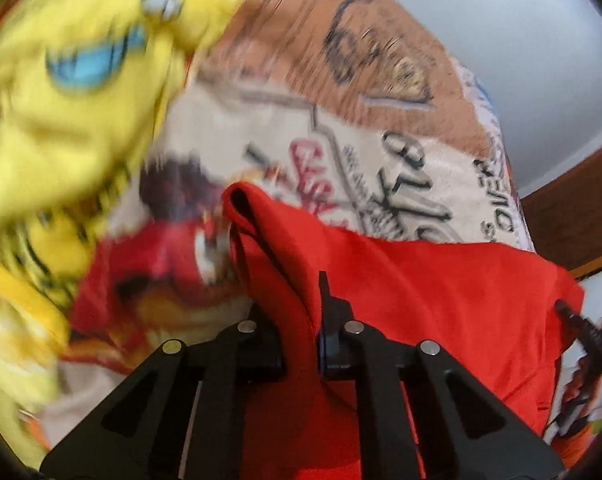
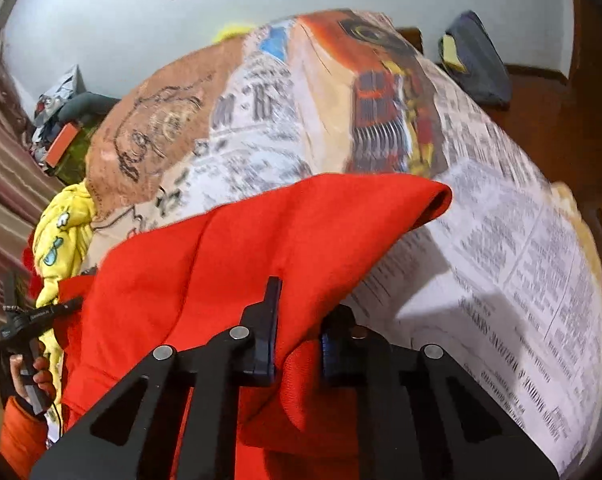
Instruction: Fold large clothes
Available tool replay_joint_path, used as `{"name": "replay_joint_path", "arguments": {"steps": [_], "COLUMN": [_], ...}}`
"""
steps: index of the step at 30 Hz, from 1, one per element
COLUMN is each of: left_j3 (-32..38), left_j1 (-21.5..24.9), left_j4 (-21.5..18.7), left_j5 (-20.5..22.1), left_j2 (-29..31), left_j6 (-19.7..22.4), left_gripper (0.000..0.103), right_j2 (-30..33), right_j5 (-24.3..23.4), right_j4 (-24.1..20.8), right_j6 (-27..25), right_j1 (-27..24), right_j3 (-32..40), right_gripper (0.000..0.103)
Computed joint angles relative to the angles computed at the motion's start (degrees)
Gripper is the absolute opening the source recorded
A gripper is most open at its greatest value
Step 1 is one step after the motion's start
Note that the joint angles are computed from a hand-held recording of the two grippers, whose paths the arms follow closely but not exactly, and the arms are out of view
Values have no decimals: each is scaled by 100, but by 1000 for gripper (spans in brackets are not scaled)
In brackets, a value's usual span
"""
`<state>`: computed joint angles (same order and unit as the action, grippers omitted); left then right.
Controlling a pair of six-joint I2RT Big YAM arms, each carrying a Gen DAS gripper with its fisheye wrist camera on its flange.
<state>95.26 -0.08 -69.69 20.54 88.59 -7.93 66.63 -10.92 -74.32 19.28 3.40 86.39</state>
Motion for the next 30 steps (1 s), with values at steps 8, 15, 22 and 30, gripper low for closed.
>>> {"name": "replay_joint_path", "arguments": {"steps": [8, 15, 22, 30], "left_j3": [1442, 2300, 2424, 1905], "left_j1": [-225, -489, -478, -282], "left_j4": [-35, 15, -264, -396], "left_j5": [-434, -960, -1236, -1020], "left_j2": [436, 1161, 1815, 1960], "left_j6": [290, 371, 401, 366], "left_gripper": [10, 10, 11, 26], "right_j2": [621, 1165, 1506, 1480], "right_j5": [309, 521, 390, 93], "right_j4": [280, 533, 524, 465], "right_j6": [-110, -208, -206, -288], "right_j1": [165, 148, -52, -216], "right_j3": [901, 1239, 1120, 823], "right_gripper": [12, 11, 11, 19]}}
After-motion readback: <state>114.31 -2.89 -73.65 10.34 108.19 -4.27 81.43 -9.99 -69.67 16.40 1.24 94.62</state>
